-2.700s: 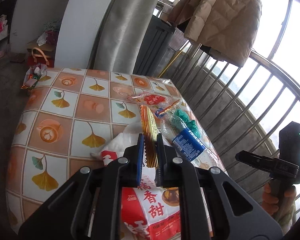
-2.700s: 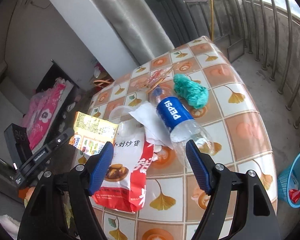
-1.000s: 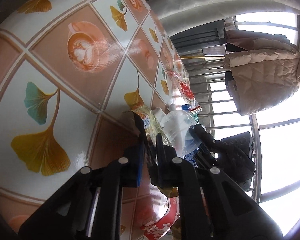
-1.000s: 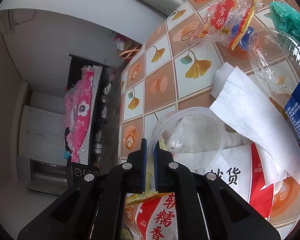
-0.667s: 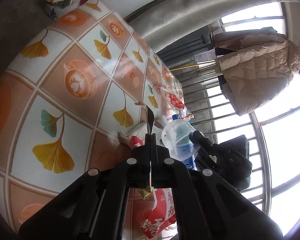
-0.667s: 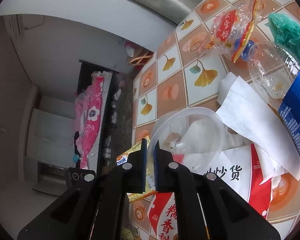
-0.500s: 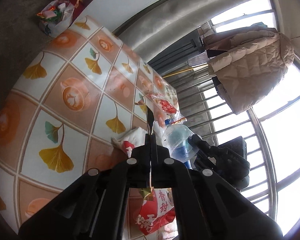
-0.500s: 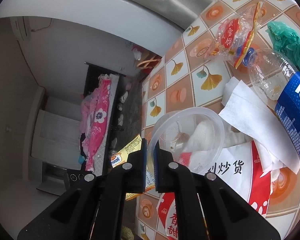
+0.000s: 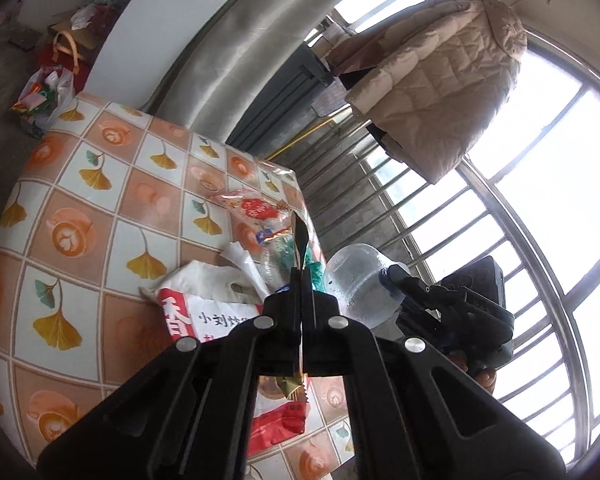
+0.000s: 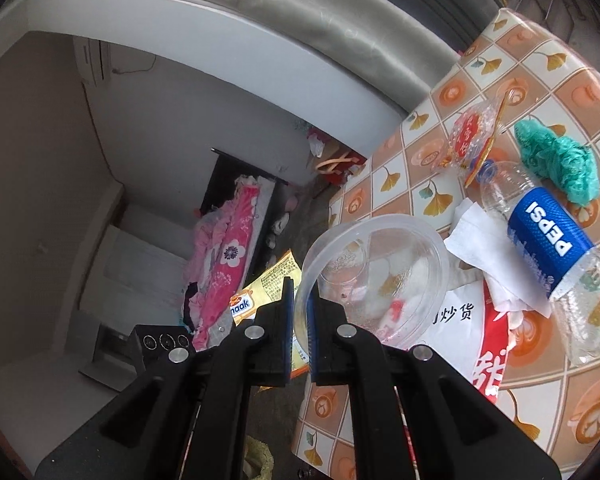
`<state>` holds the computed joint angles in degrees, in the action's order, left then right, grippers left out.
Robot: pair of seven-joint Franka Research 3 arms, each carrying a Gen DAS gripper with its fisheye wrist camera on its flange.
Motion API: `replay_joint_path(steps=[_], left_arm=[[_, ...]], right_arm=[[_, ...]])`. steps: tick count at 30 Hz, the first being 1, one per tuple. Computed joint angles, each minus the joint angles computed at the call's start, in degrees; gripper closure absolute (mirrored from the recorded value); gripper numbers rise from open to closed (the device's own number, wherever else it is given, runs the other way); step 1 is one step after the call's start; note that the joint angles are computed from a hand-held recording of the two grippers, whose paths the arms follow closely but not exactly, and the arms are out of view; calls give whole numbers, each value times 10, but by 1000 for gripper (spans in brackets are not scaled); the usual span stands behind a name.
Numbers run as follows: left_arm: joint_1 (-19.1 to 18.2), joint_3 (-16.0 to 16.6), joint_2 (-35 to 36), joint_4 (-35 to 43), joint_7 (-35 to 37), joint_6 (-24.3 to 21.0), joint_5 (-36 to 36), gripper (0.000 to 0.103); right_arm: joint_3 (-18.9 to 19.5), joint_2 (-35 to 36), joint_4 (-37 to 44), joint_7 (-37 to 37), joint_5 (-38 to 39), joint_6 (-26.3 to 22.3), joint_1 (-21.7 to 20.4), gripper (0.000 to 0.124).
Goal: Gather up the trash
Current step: 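Carry packet and cup to the blue wastebasket and open both tools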
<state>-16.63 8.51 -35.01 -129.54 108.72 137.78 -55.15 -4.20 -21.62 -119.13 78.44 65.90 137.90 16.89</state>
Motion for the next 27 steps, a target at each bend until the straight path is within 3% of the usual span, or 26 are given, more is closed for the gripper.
replay_joint_path(steps=[8,13,16,20,27], left_arm=[[-51,-45,39,58,31,-18,-6,103],[-78,-88,86,107,40,-38,0,103],[-92,-125,129,146,38,-49,13,103],[-112,-180,207,214,28,-70,38,103],[-142,-284,378,357,-49,-97,165,103]], right_arm=[[-17,-153,-114,33,-57,47,-38,117],[-34,-266,-203,93,-125,71,-90,117],[-46,-339,-258,147,-176,66,-142,117],[-67,-422,-317,228,-257,31,-243,117],[-137,-478,-394,311,-342,-30,-401,117]])
